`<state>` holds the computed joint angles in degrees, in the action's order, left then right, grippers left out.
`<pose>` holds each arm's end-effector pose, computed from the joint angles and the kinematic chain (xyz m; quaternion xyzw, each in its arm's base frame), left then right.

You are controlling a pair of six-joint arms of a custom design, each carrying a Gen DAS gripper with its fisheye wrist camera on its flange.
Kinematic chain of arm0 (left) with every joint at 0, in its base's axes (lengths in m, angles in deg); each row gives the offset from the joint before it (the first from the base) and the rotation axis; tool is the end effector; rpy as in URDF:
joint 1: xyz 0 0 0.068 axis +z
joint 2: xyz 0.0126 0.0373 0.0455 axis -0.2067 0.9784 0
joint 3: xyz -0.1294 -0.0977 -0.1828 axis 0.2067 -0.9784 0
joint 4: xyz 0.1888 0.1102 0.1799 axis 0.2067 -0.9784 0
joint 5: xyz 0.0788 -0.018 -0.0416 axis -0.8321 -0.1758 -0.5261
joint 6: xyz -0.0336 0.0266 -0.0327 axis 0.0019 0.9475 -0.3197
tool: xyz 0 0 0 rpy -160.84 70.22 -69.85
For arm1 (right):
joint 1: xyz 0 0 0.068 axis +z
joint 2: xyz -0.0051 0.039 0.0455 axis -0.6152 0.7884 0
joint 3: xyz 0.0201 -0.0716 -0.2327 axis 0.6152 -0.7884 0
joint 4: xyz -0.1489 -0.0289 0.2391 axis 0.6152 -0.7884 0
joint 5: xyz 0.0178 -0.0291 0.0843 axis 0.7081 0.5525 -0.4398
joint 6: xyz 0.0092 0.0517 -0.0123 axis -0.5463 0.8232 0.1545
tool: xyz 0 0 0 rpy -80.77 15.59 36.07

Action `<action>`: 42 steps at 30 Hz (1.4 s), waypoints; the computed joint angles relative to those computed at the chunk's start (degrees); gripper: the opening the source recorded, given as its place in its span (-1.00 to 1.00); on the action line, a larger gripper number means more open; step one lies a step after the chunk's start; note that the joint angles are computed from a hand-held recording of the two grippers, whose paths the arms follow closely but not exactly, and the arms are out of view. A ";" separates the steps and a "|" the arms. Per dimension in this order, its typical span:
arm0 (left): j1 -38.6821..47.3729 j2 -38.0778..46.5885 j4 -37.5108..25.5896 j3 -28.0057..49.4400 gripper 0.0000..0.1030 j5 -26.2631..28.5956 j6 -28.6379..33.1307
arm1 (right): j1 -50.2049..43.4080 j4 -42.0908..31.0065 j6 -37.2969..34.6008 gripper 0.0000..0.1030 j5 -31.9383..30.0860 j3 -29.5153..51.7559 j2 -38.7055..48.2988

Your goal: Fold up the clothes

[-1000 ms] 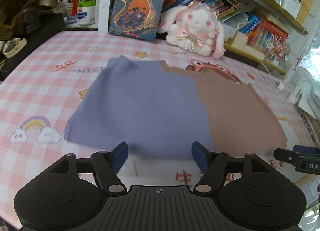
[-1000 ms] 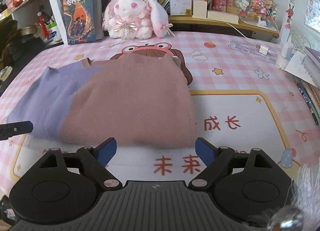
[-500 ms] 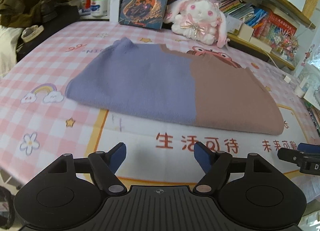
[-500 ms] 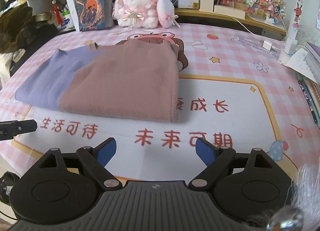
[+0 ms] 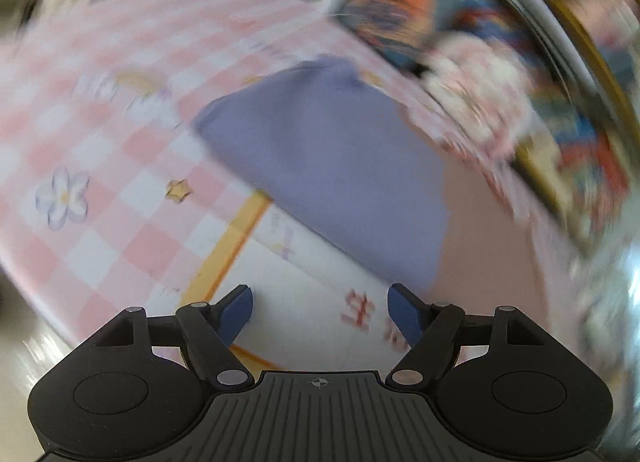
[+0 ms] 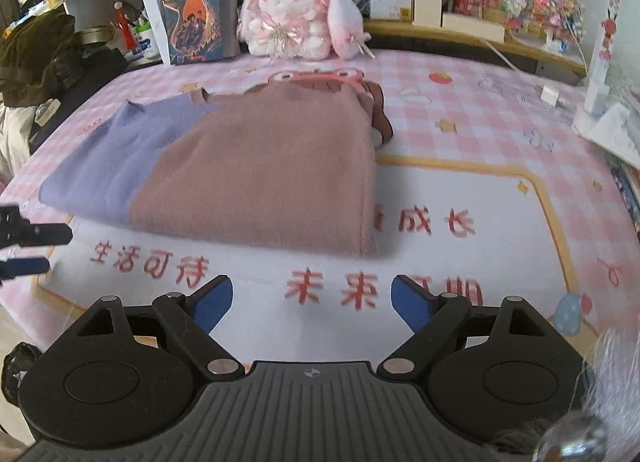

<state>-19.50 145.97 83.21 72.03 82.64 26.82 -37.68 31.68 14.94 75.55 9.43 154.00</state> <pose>0.3367 -0.0540 0.1157 -0.1861 0.9112 -0.2408 0.2777 0.2640 0.0041 0.1359 0.0188 0.9358 0.0511 0.3483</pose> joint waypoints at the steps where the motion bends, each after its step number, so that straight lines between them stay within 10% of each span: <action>1: 1.30 1.06 0.77 0.67 0.48 1.43 -2.37 | 0.39 0.29 0.12 0.67 0.48 0.45 0.33; 16: 9.70 14.29 11.16 9.99 0.43 8.93 -21.22 | -4.55 0.07 14.13 0.60 5.83 15.57 16.96; 19: 10.62 16.25 12.29 11.29 0.39 10.05 -21.95 | -6.69 0.25 17.14 0.31 2.94 19.13 21.41; 24: 11.91 18.73 12.45 13.36 0.08 11.38 -23.77 | -7.30 -1.89 18.89 -0.32 -1.60 24.47 27.83; 28: 12.27 21.27 10.61 16.22 -0.54 11.51 -23.88 | -6.06 -1.32 18.72 -0.70 -2.46 25.52 29.28; 31: 11.92 21.00 9.77 17.26 -0.87 11.18 -19.52 | -4.82 -1.62 18.04 -0.73 -1.53 26.52 29.92; 36: 10.02 15.40 17.67 14.26 -0.84 11.79 -2.74 | -3.46 -1.54 18.72 -0.73 -0.61 27.20 30.66; 42: 12.81 23.43 14.34 19.62 -0.46 13.93 -13.31 | -1.46 -2.40 18.90 -0.73 1.80 28.61 31.56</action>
<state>-6.69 169.40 97.55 91.65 96.57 13.51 -39.14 29.28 33.84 77.35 38.05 185.56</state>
